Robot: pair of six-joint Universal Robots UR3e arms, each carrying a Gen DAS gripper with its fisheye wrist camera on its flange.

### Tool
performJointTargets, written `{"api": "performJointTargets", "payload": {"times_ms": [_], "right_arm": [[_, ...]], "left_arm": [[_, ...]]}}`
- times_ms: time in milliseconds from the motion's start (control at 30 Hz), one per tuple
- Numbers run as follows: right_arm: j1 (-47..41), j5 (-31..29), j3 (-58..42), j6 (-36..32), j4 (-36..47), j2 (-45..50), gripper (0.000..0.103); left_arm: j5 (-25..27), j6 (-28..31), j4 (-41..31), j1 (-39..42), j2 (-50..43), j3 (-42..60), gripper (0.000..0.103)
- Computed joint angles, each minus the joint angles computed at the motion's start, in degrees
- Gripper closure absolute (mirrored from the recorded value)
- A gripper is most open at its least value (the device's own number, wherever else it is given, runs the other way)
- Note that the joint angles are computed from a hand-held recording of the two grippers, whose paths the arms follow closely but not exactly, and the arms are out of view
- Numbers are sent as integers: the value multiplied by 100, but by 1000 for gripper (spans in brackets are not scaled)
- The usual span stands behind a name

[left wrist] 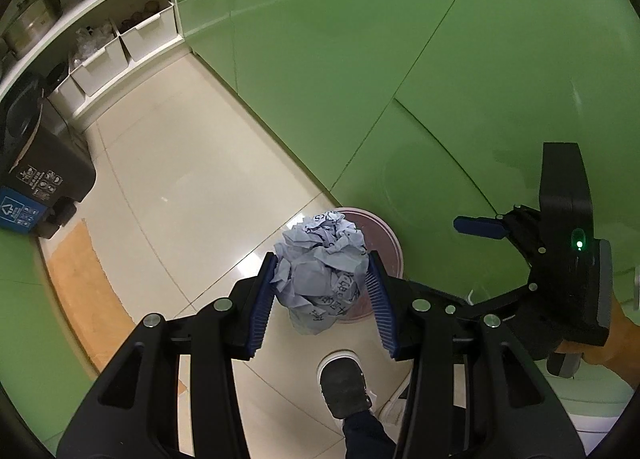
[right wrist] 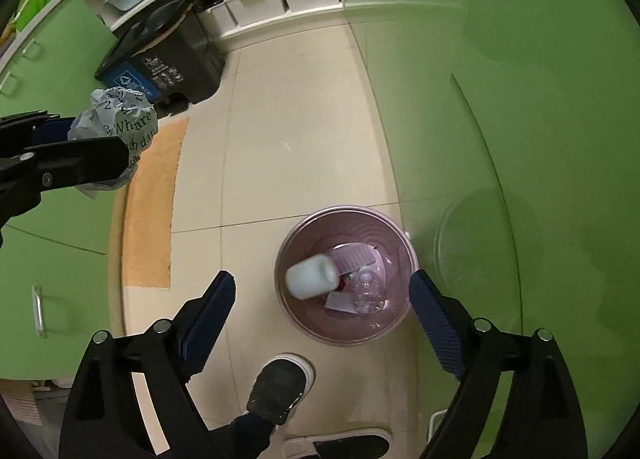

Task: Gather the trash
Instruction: 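Open the right tool to drop the cup while the left tool drops the paper into the bin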

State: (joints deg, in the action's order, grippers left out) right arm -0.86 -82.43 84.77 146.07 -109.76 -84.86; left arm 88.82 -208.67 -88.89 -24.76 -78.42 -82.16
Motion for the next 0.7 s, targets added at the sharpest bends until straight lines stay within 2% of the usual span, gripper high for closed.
{"api": "performJointTargets", "payload": {"times_ms": [333,500,700], "right_arm": [[-238,-30,209,-66,318,-564,13],[-484,38,624,-168,430,-1107,13],[-851,96,1103,-425,566,-1671,13]], "left_arm": [[-277,173,449,40,-281,-290,58],[-533,222,1082,75,-544,-685,58],[-660,166,1608,-131,-1110,-637,56]]}}
